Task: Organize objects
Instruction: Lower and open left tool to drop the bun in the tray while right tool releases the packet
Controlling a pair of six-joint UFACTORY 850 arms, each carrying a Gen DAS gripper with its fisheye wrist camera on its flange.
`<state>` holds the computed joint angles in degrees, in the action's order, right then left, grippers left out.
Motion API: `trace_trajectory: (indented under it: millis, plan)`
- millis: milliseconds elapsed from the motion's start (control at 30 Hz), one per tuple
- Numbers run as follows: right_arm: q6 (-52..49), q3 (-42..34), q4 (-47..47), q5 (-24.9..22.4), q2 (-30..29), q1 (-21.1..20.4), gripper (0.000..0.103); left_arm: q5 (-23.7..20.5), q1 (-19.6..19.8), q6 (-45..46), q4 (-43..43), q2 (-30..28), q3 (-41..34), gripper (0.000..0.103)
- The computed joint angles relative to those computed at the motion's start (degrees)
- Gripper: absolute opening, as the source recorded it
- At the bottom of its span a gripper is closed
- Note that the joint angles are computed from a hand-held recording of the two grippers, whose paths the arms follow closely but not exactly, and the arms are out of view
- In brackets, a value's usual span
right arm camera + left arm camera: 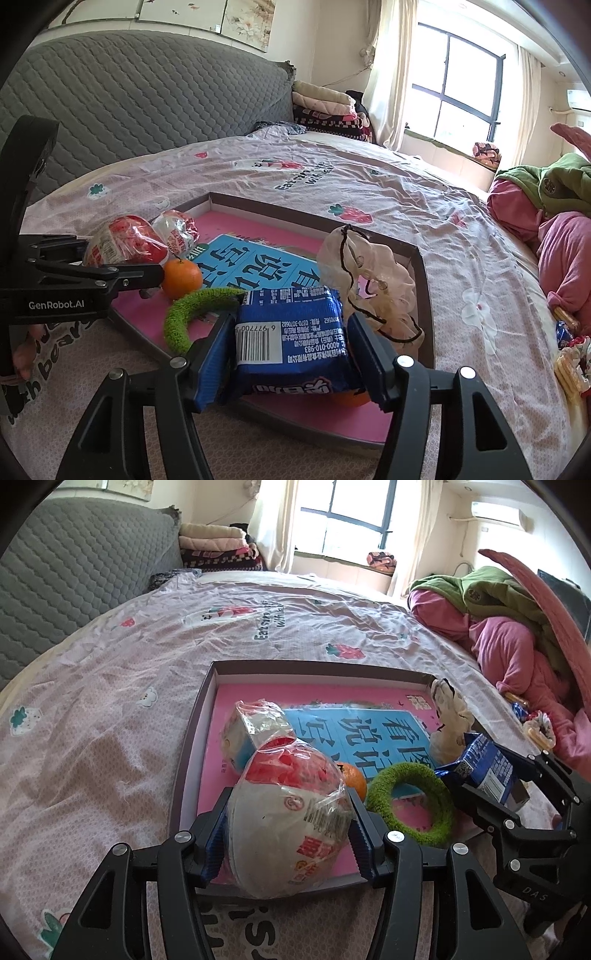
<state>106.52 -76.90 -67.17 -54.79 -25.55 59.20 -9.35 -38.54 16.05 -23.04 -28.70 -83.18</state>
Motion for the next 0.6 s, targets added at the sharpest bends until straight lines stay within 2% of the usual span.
trace_trajectory:
  millis: [267,600]
  plan:
    - [0.01,0.03,-0.06,0.16,0.12,0.1,0.065,-0.43,-0.55,-5.31,5.99,0.21,-0.05,0.06]
    - [1.56,0.5,-1.49,-0.24,0.62,0.41,0.067,-0.05,-0.63,-5.74,6.62,0.84,0.46,0.066]
